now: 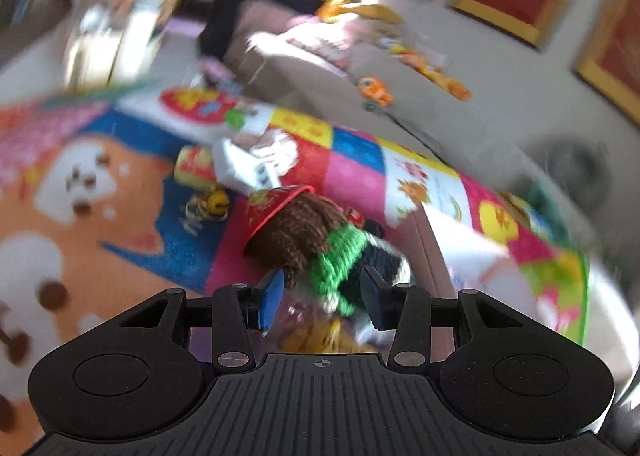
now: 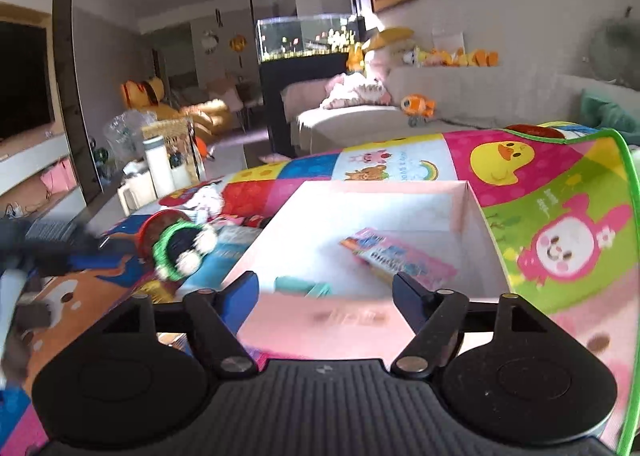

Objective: Organize objects
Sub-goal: 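Grasp the crochet doll with the left tool and lift it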

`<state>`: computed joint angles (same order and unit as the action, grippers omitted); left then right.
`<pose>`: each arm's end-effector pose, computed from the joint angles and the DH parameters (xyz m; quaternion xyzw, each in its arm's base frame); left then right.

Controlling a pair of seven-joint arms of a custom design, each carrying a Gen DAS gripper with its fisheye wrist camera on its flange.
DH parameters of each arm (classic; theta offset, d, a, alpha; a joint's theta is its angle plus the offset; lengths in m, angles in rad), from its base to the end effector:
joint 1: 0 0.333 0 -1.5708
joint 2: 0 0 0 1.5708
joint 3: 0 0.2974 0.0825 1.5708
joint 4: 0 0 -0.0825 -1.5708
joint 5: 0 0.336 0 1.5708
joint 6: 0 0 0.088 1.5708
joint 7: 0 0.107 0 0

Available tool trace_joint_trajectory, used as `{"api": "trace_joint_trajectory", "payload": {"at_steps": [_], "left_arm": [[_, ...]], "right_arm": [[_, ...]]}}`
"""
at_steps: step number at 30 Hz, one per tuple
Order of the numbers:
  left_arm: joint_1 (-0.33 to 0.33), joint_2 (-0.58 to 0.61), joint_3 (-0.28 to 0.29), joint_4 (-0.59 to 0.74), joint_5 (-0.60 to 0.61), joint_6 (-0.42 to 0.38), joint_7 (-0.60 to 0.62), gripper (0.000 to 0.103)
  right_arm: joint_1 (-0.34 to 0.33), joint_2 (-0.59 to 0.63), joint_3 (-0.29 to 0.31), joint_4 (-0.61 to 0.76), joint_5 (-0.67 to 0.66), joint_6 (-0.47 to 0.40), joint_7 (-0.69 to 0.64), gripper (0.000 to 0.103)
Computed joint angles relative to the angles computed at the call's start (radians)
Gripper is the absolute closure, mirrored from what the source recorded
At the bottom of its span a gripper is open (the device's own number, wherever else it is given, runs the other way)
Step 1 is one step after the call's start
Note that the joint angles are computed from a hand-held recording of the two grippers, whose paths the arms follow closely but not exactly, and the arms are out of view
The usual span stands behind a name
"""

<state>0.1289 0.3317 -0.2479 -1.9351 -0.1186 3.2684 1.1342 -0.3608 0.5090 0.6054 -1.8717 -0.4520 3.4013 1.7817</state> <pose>0.6204 -0.0441 0.4556 -0.7527 0.4461 -0.4466 0.1870 0.6176 0.1356 0.4373 -0.6812 0.4979 -0.2525 0.4737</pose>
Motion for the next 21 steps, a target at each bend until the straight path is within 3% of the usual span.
{"api": "trace_joint_trajectory", "payload": {"at_steps": [2,4,5,9,10,11,13,15,17,21], "left_arm": [[-0.005,0.042,0.008,0.073,-0.027,-0.05,-0.036,0.057],[-0.06,0.094,0.073,0.179,-0.032,-0.146,-0.083,0.055],[-0.083,0.12,0.101,0.232,-0.027,-0.19,-0.104,0.053],[-0.234,0.238,0.292,0.435,0.087,-0.319,-0.263,0.049],[-0.249,0.264,0.311,0.483,0.116,-0.369,-0.29,0.046],[-0.247,0.29,0.305,0.534,0.133,-0.428,-0.298,0.045],[-0.211,0.313,0.246,0.569,0.135,-0.462,-0.272,0.043],[-0.221,0.331,0.246,0.599,0.19,-0.504,-0.25,0.04],[-0.222,0.336,0.245,0.599,0.228,-0.495,-0.23,0.04],[-0.13,0.295,0.149,0.526,0.169,-0.438,-0.112,0.046]], "right_arm": [[-0.005,-0.004,0.0,-0.039,0.002,0.058,0.031,0.024],[-0.034,0.018,0.028,-0.051,-0.031,0.084,0.077,0.023],[-0.017,0.014,0.009,-0.054,-0.029,0.09,0.09,0.023],[-0.003,0.025,-0.013,-0.041,-0.082,0.073,0.131,0.017],[-0.008,0.029,-0.008,-0.034,-0.103,0.053,0.143,0.017],[-0.005,0.026,-0.012,-0.035,-0.111,0.05,0.146,0.017],[0.013,0.019,-0.036,-0.041,-0.114,0.072,0.153,0.014],[0.034,0.013,-0.063,-0.042,-0.118,0.08,0.169,0.008],[0.049,0.013,-0.079,-0.036,-0.13,0.083,0.187,0.006],[0.031,0.021,-0.062,-0.027,-0.152,0.062,0.218,0.006]]}}
